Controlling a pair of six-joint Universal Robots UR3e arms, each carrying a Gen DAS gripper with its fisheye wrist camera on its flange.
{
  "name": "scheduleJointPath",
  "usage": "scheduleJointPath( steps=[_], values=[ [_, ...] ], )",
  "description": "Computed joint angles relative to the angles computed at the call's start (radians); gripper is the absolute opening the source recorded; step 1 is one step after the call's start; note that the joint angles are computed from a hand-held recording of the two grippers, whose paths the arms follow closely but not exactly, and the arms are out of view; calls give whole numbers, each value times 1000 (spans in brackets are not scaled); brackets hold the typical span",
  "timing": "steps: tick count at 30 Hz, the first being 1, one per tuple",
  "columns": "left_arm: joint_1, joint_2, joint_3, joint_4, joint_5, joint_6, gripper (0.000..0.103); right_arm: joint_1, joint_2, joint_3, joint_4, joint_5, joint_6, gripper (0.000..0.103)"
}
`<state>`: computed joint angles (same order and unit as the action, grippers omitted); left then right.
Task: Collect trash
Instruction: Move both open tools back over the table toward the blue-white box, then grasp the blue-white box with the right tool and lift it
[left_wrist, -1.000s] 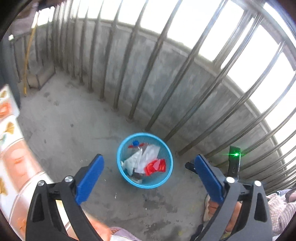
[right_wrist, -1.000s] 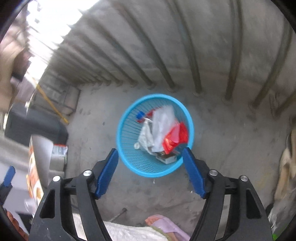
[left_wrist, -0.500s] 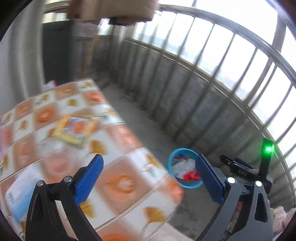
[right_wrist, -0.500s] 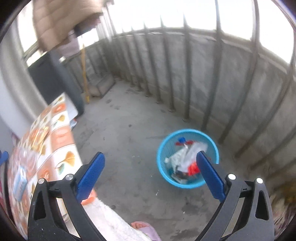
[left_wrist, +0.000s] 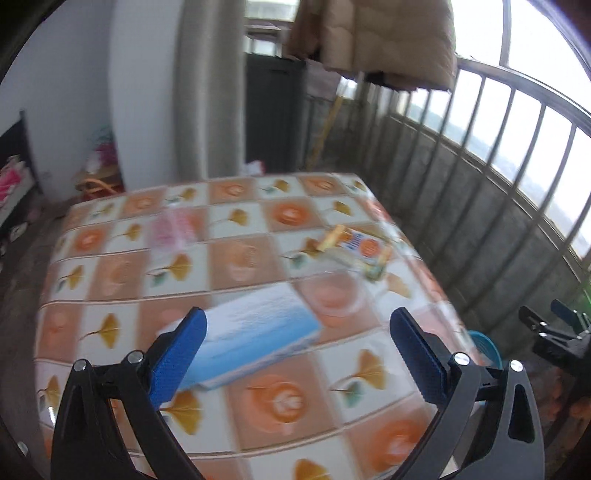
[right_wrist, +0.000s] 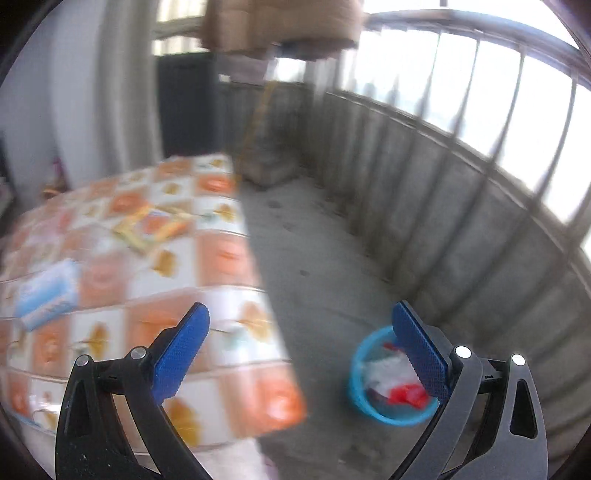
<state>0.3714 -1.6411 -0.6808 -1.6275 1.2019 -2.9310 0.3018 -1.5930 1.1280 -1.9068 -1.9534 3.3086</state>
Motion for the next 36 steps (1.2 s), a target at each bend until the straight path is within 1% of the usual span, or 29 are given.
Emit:
scheduleJointPath(
  steps=[2, 4, 6, 8, 9, 11, 12, 13, 16, 17, 18, 20, 22, 23, 26, 27, 31, 33, 36],
  values=[
    [57, 51, -64, 11, -18, 17, 97, -12, 8, -21, -12, 117, -13, 95],
    [156, 91, -87, -42, -93, 44, 97, -33, 19, -33, -26, 266, -13, 95],
    [260, 117, -76, -137, -167, 78, 97, -20, 52, -65, -29, 335, 2, 95],
    [334, 135, -73, -201, -214, 114, 97, 3, 99, -104, -28, 384, 15, 95],
    [394, 151, -80, -244, -254, 152, 97, 25, 132, -137, -21, 389, 29, 95],
    [479, 173, -88, -318, -317, 218, 97, 42, 197, -211, 9, 431, 53, 95],
    [499, 176, -96, -330, -337, 235, 97, 45, 219, -238, 21, 450, 64, 95],
    [548, 183, -99, -384, -382, 289, 97, 51, 250, -277, 40, 472, 83, 95],
    [633, 188, -102, -494, -455, 389, 97, 62, 308, -352, 81, 514, 120, 95],
    [651, 185, -100, -523, -471, 410, 97, 64, 342, -404, 111, 539, 131, 95],
    [668, 180, -106, -542, -489, 423, 97, 64, 350, -418, 122, 553, 137, 95],
    [674, 173, -120, -531, -497, 425, 97, 65, 388, -480, 164, 583, 152, 95],
    [660, 161, -149, -483, -503, 420, 97, 61, 415, -518, 196, 617, 158, 95],
    [641, 150, -166, -441, -498, 405, 97, 59, 426, -532, 208, 628, 161, 95],
    [578, 101, -187, -319, -462, 347, 97, 58, 453, -559, 237, 664, 169, 95],
    [538, 62, -175, -274, -433, 313, 97, 56, 453, -553, 237, 670, 171, 95],
    [442, -65, -104, -185, -364, 219, 97, 52, 483, -590, 279, 688, 176, 88],
    [397, -141, -46, -161, -340, 184, 93, 52, 504, -623, 303, 693, 176, 83],
    [351, -234, 48, -174, -303, 136, 82, 55, 522, -653, 322, 696, 172, 79]
  ],
)
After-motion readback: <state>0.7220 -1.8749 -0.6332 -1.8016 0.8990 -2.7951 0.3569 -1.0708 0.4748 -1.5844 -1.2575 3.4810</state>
